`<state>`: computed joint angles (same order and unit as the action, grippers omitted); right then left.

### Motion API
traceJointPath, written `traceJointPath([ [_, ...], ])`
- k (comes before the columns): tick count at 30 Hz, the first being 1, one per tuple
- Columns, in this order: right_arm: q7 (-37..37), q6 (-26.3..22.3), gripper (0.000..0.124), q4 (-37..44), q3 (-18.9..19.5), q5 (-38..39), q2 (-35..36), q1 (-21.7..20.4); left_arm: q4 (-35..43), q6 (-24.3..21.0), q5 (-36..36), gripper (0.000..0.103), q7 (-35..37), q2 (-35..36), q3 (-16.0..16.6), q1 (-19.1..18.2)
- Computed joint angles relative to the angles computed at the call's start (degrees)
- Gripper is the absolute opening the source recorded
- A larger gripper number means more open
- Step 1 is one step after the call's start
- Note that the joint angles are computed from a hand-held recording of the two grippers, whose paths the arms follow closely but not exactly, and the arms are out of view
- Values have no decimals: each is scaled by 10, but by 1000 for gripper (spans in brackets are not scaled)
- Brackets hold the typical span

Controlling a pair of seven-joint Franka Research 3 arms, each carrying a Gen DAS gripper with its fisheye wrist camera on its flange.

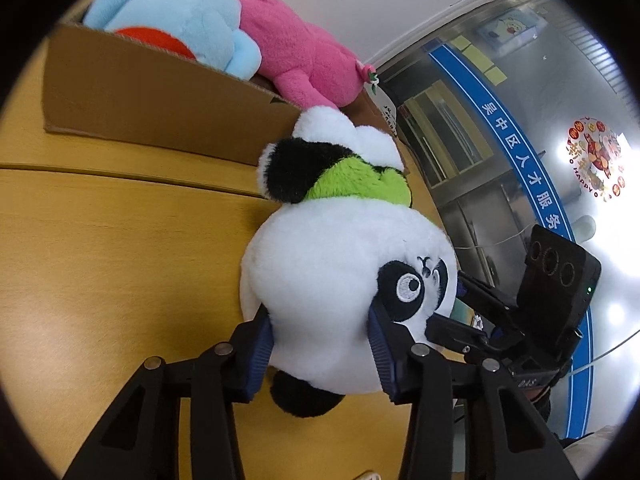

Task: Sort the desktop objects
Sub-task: 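Close both grippers on the panda plush's sides, then lift the panda plush with both grippers over the box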

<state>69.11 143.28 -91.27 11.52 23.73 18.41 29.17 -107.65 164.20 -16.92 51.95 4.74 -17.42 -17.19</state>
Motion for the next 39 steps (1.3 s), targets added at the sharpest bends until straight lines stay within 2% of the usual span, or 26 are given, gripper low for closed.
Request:
traceJointPath([
  [2, 8, 17, 80, -27, 3, 1, -22, 7, -17, -4, 15, 43, -12, -22, 2, -3],
  [4, 6, 20, 83, -40, 8, 14, -30, 7, -21, -27, 41, 44, -32, -32, 7, -7],
  [5, 11, 17, 84, -40, 7, 13, -27, 9, -23, -36, 51, 47, -41, -34, 10, -9],
  [7, 22, 12, 95, -41, 5, 10, -20, 12, -37, -13, 23, 54, -30, -37, 11, -10],
  [8, 28, 17, 97, -43, 4, 14, -18, 11, -43, 1, 13, 60, -29, -38, 12, -10],
  [11, 21, 24, 97, -42, 7, 29, -19, 4, -45, 30, 1, 65, -25, -33, 15, -9],
  [14, 23, 22, 95, -34, 4, 22, -16, 4, -11, 4, -5, 65, 1, -9, 11, -6],
  [15, 19, 18, 90, -30, 6, 25, -13, 3, -3, -4, -4, 65, 7, -2, 9, -5],
  [17, 17, 22, 85, -28, 7, 25, -7, 5, -6, -4, -15, 58, 12, -3, 4, -1],
  [20, 12, 53, 78, -49, 9, 23, -18, 10, -15, -4, -8, 51, 5, -12, 4, -1],
  [23, 2, 85, 74, -70, 12, 17, -31, 16, -21, -2, 28, 48, -32, -23, 8, -8],
  [27, -28, 96, 72, -76, 21, 48, -42, 6, -13, -6, 119, 47, -99, -34, 16, -14],
  [31, -63, 118, 72, -80, 27, 84, -57, 0, 20, -15, 190, 46, -135, -31, 20, -15],
  [35, -90, 141, 72, -71, 27, 105, -64, -2, 68, -36, 237, 46, -139, -17, 22, -14],
  [39, -111, 159, 72, -43, 26, 114, -54, -3, 125, -55, 250, 46, -105, 8, 25, -8],
])
